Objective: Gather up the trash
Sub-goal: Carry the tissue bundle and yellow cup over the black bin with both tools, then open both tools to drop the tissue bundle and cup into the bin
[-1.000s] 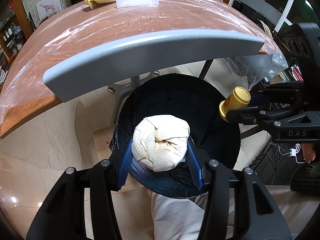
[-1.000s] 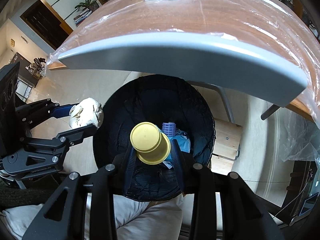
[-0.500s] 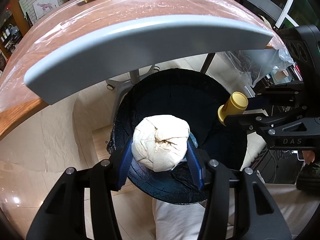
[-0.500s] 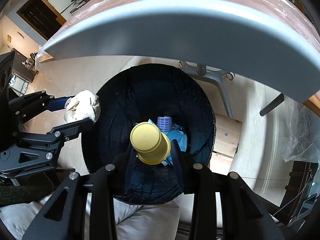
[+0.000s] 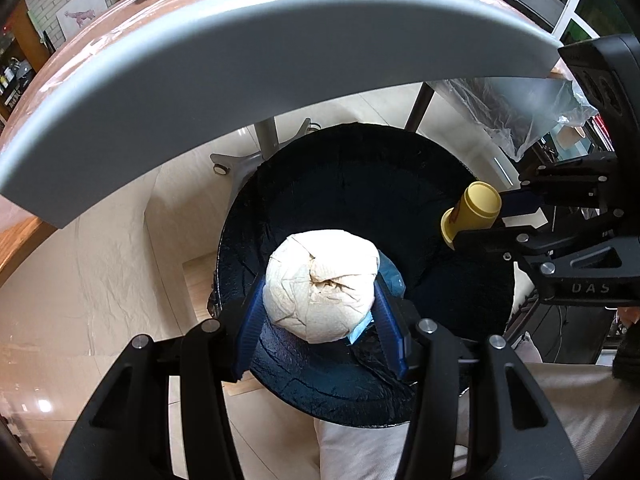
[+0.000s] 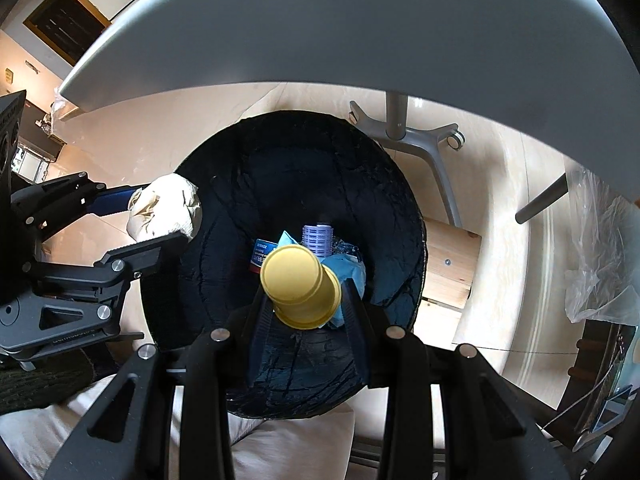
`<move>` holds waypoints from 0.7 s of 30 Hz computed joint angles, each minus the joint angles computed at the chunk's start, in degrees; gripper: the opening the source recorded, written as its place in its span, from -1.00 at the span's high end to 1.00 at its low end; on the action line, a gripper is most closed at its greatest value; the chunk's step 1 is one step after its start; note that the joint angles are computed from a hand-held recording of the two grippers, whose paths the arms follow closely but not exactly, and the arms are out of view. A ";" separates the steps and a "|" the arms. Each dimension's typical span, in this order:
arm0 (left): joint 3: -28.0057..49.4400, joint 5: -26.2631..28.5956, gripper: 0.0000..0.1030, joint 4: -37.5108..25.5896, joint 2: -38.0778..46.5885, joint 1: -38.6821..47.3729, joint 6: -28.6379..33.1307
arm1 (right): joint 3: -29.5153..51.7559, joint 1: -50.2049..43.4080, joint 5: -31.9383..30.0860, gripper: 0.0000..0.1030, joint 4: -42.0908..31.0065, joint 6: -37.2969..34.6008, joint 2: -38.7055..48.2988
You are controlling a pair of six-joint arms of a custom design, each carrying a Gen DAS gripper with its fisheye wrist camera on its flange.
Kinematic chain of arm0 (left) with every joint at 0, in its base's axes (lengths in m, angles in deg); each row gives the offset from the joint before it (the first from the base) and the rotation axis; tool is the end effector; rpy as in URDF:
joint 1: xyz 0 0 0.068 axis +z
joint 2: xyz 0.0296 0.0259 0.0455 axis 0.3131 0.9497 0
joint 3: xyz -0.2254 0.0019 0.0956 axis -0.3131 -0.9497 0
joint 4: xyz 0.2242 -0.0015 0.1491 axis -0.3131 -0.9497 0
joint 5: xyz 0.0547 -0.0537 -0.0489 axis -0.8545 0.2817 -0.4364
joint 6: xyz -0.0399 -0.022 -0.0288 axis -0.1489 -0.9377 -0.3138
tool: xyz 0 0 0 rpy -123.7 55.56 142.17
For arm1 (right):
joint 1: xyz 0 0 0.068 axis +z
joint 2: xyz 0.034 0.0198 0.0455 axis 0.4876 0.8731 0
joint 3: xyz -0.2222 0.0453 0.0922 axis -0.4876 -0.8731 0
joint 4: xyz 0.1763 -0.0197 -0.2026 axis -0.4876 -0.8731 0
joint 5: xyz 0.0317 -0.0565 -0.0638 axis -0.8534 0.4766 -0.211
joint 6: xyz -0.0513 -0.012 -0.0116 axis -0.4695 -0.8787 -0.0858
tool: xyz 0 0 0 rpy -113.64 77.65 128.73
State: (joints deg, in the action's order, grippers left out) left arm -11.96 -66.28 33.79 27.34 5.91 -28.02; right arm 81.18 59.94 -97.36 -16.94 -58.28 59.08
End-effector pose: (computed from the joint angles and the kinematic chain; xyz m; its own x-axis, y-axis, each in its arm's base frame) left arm 0.1666 -0.0386 0.1745 -0.8925 0.2827 -0.3514 0.3104 0.9503 -0.0241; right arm 0.2095 0.1335 0.1162 -0.8906 -0.3689 -0.2660 -0.4326 0.8677 0.2451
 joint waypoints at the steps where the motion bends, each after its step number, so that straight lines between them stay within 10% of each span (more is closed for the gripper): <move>1: -0.19 -0.04 0.00 0.40 0.33 -0.06 -0.02 | 0.26 0.23 0.15 0.32 -0.32 0.25 -0.01; 11: -0.38 0.50 -0.01 2.29 3.32 -0.48 0.64 | 1.80 -0.30 0.38 0.30 0.02 0.16 3.40; 14: -0.96 -0.83 -0.41 2.86 1.85 -1.21 0.19 | 1.31 -1.02 0.98 -0.13 0.00 0.81 2.33; 21: 0.45 1.15 -0.45 -1.97 -2.65 1.14 0.60 | -1.32 -3.19 1.51 -0.26 -4.48 0.96 -6.69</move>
State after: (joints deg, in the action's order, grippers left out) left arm -11.50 -65.13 31.82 24.69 7.05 -27.42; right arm 79.86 56.75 -95.86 -21.42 -57.32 52.38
